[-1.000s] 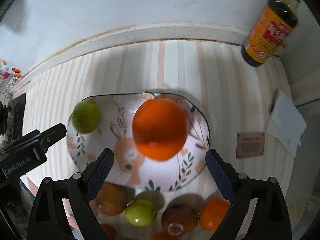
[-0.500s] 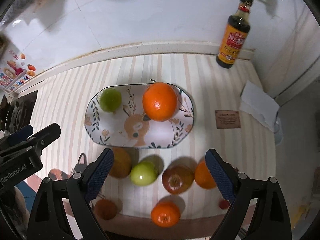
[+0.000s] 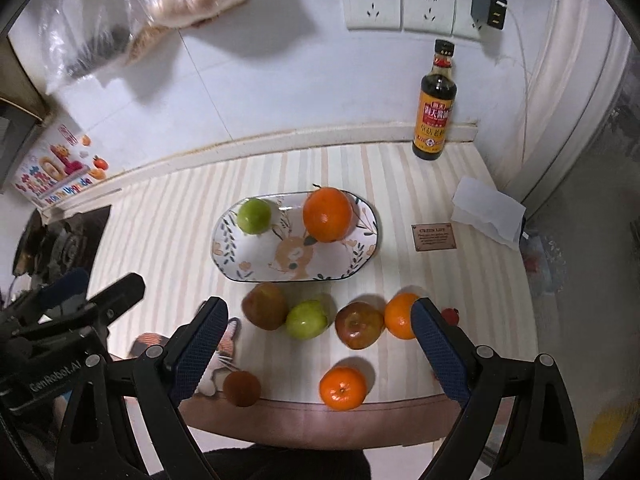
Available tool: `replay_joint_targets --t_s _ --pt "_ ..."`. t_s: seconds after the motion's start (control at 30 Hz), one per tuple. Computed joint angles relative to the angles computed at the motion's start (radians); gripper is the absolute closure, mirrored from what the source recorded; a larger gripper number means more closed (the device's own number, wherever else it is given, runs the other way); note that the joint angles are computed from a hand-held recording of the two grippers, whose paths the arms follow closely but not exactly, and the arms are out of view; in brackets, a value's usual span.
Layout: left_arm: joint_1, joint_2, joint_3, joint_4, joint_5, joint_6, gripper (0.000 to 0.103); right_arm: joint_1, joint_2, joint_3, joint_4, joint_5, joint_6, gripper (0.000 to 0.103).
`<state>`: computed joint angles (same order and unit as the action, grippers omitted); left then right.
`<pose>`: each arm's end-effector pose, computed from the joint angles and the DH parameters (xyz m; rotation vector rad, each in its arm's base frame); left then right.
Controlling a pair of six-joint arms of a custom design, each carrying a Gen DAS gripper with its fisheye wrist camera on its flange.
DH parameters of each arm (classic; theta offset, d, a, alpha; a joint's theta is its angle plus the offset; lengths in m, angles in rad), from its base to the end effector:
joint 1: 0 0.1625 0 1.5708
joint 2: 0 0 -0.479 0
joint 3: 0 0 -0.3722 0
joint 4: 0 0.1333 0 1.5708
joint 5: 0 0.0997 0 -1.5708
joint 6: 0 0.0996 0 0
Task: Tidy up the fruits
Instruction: 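Open both tools and lift them away from the plate, then grasp the brown round fruit with the left tool while the right tool grasps a tangerine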
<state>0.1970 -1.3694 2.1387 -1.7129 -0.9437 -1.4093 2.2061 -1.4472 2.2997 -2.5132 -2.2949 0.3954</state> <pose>-0.3514 -0.2657 0.2491 0.2057 2.3580 -0.6149 0.2975 -0.2901 0.2922 0.2564 -2.4830 0.5636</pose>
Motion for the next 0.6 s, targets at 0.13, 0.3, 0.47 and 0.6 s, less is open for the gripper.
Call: replay_joint_targets --t_s 0.13,0.3,0.47,0.6 --pt "-0.018 -0.016 0.006 0.009 -0.002 -0.022 0.010 0.026 -0.022 0.000 0.009 0.008 0.022 0.008" --pt "0.010 -0.009 0.040 -0.040 -0.052 0.009 0.001 -0.026 -0.046 0.039 0.014 0.068 0.043 0.008" --pt "0.066 0.033 0.119 -0.166 -0.172 0.076 0.001 -0.141 -0.058 0.119 0.000 0.133 0.054 0.008" --pt "0.145 0.095 0.197 -0.308 -0.323 0.127 0.001 -0.287 -0.044 0.202 -0.034 0.210 0.027 0.008"
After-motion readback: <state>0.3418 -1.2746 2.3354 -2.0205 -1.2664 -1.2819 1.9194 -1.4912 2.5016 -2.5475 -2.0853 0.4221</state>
